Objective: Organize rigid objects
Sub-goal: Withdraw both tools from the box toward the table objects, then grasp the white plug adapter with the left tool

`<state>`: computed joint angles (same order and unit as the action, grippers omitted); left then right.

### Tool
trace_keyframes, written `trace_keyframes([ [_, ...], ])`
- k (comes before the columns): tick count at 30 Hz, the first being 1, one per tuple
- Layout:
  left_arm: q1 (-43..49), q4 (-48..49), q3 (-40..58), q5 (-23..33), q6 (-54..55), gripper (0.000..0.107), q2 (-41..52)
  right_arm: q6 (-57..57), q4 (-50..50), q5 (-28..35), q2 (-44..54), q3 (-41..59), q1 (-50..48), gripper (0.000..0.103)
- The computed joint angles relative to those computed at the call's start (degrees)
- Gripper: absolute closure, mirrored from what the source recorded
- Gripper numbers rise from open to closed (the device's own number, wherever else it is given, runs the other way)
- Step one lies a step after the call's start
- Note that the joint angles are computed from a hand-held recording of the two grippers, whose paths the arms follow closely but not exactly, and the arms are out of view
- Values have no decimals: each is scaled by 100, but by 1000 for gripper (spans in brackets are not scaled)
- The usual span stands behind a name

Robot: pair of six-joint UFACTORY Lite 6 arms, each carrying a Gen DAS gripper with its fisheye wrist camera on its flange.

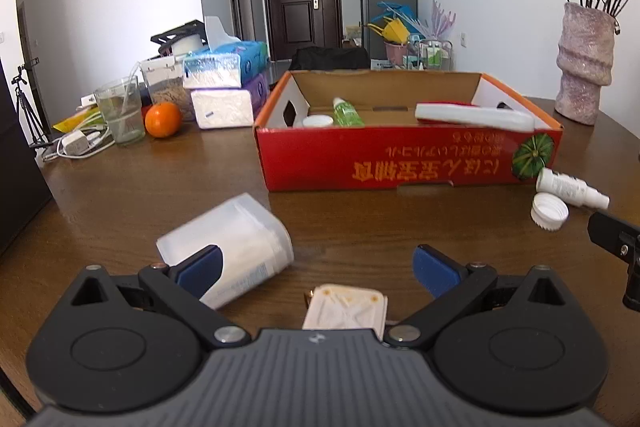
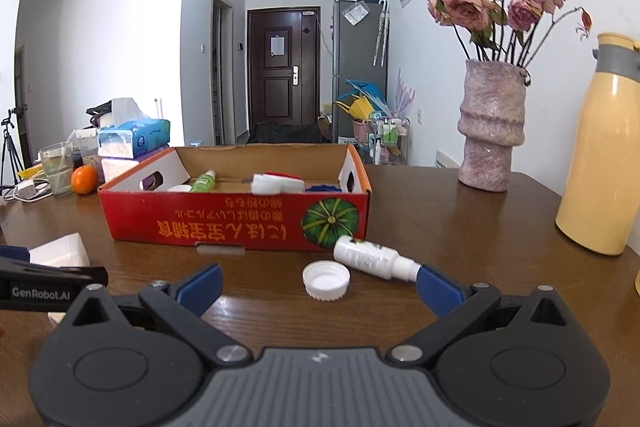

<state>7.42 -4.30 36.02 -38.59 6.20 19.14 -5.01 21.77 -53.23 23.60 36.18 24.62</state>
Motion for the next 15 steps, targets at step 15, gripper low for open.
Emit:
trace_keyframes([
  [15, -61, -11, -94, -34, 18, 4, 267, 213, 7, -250, 71, -462, 93, 0],
])
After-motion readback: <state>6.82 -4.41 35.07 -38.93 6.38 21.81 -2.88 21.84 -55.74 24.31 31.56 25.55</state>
